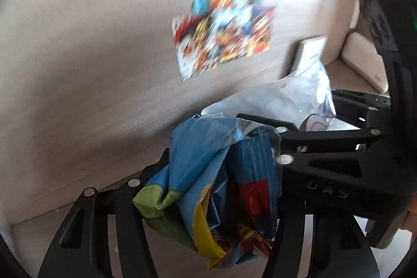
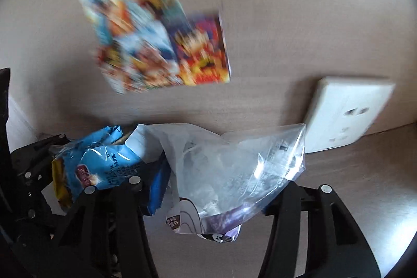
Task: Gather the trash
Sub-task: 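Grasp the blue snack bag with the left tool while the right tool grasps the clear plastic bag, then carry the blue bag and clear bag to the bin and open both tools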
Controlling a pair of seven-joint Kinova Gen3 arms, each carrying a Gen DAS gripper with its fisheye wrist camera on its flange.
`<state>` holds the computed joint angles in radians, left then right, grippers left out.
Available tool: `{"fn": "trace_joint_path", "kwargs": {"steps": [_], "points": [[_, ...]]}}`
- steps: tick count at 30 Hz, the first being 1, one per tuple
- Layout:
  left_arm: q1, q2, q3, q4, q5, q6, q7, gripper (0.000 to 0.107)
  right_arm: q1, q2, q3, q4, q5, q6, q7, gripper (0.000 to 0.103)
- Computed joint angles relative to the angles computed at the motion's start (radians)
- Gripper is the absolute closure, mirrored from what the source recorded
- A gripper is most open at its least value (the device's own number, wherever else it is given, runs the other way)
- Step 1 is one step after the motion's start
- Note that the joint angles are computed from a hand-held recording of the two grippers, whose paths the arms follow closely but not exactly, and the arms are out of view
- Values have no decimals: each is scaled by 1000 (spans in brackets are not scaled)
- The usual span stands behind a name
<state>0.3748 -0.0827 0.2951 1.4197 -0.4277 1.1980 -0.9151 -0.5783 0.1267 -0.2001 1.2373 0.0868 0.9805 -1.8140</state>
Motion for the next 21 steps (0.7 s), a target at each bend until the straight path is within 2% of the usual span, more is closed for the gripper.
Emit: {"fn": "trace_joint_path", "kwargs": {"steps": [5,10,13,16,21], "points": [[9,-67,65,-46,-20,66,80,51,9,-169,-22,62,40,17,-31,48],[29,-83,223,-157,-90,151,175,51,80,-354,-56,76,24,101,-56,48],[121,-19,311,-249,-195,221,236,51,126,-450,-45,50,-13,180,-51,48],[190,85,444,-362,-317,296,267,50,182,-513,-37,30,-21,236,-65,48],[405,243,516,-495,-466,339,300,50,283,-652,47,22,-51,369,-26,48]]}}
